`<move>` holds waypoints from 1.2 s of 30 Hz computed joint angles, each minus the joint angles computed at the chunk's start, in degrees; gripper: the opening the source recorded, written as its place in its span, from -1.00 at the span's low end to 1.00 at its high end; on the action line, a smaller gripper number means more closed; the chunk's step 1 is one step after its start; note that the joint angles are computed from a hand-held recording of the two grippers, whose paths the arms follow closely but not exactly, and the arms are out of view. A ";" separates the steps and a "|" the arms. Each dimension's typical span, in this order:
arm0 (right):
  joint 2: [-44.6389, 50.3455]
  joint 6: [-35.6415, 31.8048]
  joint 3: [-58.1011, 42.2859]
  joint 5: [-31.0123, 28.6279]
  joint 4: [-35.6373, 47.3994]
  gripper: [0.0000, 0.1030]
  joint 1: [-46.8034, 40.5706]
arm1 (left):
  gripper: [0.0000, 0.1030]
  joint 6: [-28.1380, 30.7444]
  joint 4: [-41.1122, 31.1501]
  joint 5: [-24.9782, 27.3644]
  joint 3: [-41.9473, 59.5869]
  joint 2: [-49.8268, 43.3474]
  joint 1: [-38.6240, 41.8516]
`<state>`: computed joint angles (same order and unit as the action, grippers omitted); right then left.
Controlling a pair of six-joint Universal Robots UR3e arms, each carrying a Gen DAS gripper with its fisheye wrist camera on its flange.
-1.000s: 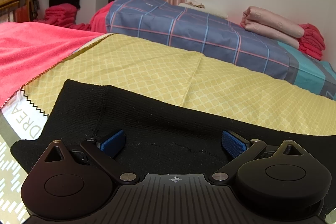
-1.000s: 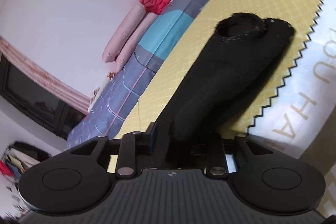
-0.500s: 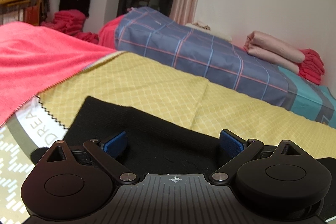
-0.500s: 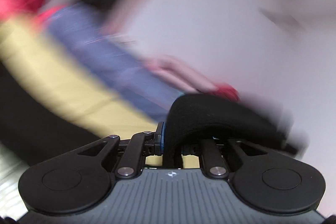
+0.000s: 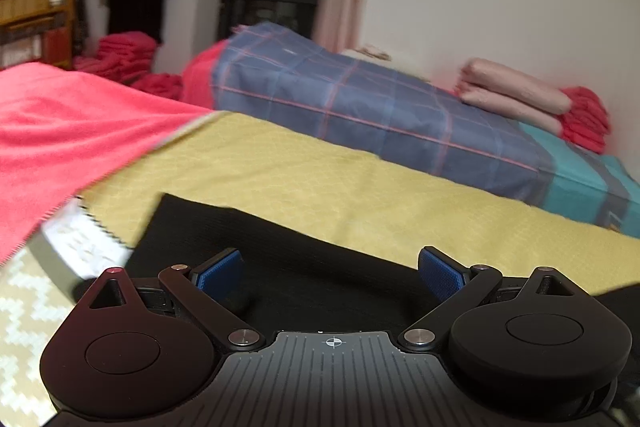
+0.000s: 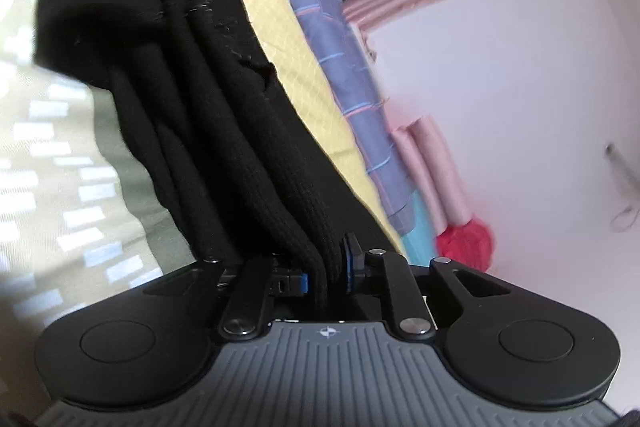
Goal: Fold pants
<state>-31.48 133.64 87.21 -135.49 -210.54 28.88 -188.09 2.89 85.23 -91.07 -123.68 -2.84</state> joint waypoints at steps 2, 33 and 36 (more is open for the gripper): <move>-0.25 1.44 -0.64 -0.84 0.39 -0.19 -0.21 | 1.00 2.04 -2.82 -1.68 2.08 -0.04 -2.72; -6.56 7.66 21.78 -1.97 -19.77 0.65 -10.68 | 1.00 14.14 -10.65 4.12 16.25 -13.33 -11.99; -14.37 21.88 29.54 2.83 -13.45 0.88 -17.55 | 1.00 14.16 -10.61 3.97 16.21 -13.31 -11.94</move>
